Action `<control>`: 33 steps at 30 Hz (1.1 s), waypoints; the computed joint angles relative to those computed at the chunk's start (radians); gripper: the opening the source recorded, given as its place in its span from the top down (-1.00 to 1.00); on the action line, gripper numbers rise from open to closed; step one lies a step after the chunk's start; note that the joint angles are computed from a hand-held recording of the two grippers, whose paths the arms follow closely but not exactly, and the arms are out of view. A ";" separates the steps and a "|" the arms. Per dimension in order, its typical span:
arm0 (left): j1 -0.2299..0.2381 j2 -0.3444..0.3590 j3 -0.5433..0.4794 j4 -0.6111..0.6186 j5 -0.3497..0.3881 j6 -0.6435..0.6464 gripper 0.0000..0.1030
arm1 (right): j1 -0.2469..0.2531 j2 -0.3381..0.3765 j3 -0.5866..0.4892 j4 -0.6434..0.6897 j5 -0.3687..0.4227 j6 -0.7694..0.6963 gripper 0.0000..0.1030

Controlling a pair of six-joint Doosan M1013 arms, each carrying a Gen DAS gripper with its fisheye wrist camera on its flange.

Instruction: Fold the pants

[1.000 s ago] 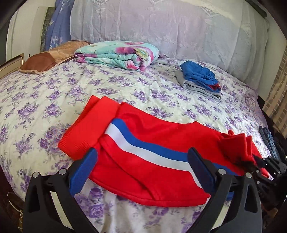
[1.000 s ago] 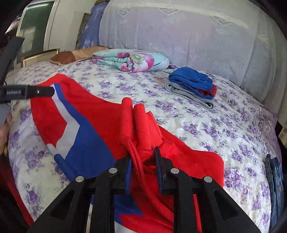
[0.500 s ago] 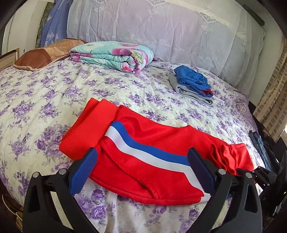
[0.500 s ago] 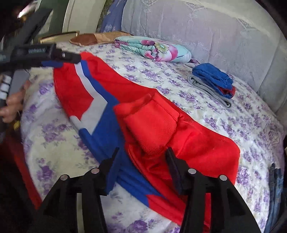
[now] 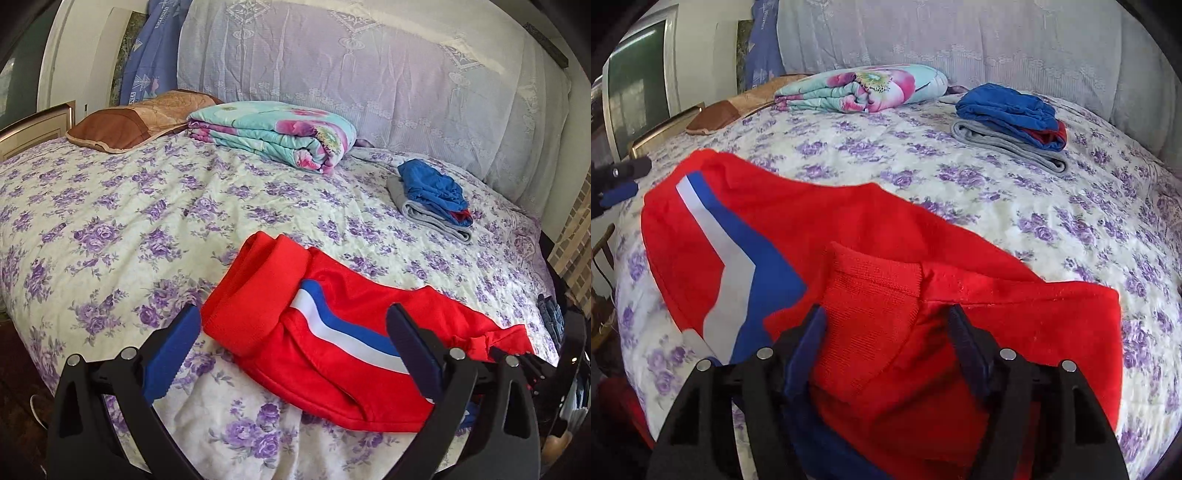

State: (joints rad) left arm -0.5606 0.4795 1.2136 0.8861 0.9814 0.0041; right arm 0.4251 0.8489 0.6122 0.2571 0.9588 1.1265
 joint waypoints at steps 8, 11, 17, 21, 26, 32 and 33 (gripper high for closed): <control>0.010 0.005 0.001 -0.041 0.007 -0.002 -0.90 | 0.009 -0.059 0.103 -0.046 -0.136 -0.005 -0.70; 0.010 0.011 -0.011 -0.059 0.014 0.025 -0.90 | 0.014 0.001 0.011 -0.091 -0.034 0.014 -0.86; 0.010 0.027 -0.041 -0.107 0.042 0.067 -0.90 | 0.013 -0.006 0.023 -0.090 -0.046 0.026 -0.92; 0.011 0.037 -0.057 -0.137 0.058 0.092 -0.90 | 0.009 -0.032 0.070 -0.069 -0.099 0.011 -0.92; 0.011 0.040 -0.066 -0.158 0.082 0.106 -0.90 | -0.009 -0.117 0.220 0.021 -0.306 -0.040 -0.92; 0.023 0.023 -0.039 -0.201 0.057 0.095 -0.90 | -0.054 -0.167 0.318 0.302 -0.422 -0.250 -0.92; 0.026 0.021 -0.034 -0.208 0.049 0.092 -0.90 | -0.061 -0.160 0.306 0.328 -0.396 -0.244 -0.92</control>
State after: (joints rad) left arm -0.5345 0.5004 1.1796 0.6778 1.0305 0.0958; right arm 0.3642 0.6889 0.9180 0.5851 0.5626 0.8827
